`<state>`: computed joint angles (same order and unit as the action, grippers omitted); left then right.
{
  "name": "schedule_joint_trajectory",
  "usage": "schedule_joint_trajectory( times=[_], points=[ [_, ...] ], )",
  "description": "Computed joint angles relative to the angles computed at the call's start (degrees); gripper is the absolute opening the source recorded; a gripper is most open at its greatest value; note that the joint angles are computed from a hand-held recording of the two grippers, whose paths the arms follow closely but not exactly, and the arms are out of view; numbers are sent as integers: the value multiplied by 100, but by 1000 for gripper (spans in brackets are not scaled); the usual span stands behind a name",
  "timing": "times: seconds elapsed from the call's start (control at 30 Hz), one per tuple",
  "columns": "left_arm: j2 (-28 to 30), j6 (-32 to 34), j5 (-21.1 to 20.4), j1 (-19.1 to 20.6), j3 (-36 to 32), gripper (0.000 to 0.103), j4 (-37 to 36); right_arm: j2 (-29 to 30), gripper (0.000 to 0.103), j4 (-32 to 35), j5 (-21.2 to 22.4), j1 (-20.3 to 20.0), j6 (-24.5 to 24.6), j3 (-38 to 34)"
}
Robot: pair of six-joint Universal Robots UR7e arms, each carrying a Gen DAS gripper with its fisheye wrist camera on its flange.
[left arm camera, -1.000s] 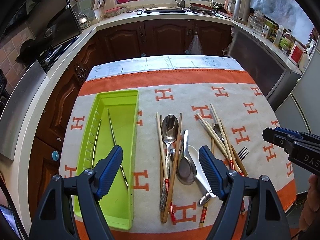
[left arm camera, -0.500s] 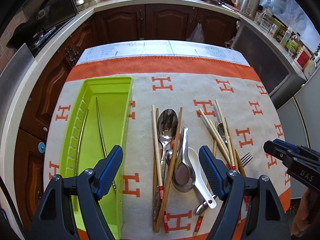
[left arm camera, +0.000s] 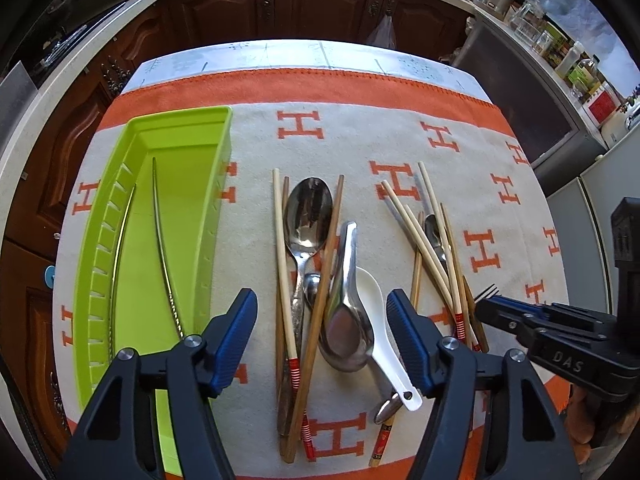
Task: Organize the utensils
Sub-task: 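Close the right gripper on a wooden chopstick in the pile, then lift the wooden chopstick with the right gripper while the left gripper grasps another wooden chopstick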
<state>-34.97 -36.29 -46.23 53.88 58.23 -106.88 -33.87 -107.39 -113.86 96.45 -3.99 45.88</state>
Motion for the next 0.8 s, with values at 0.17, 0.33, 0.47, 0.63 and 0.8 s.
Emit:
schedule_joint_trajectory(
  times=[0.17, 0.33, 0.47, 0.63, 0.8],
  points=[
    [11, 5, -77, -7, 8, 66, -23, 148, 13, 19, -100, -20, 5, -25],
    [9, -26, -119, 1, 19, 66, -2, 297, 9, 64, -86, -19, -32, -158],
    [31, -18, -147, 3, -3, 66, 22, 299, 5, -90, -163, 8, -105, -88],
    [108, -1, -157, -13, -67, 66, 81, 262, 6, -133, -186, 8, -180, -39],
    [160, 17, -199, -24, -129, 66, 118, 282, 6, -245, -422, 61, -346, -14]
  ],
)
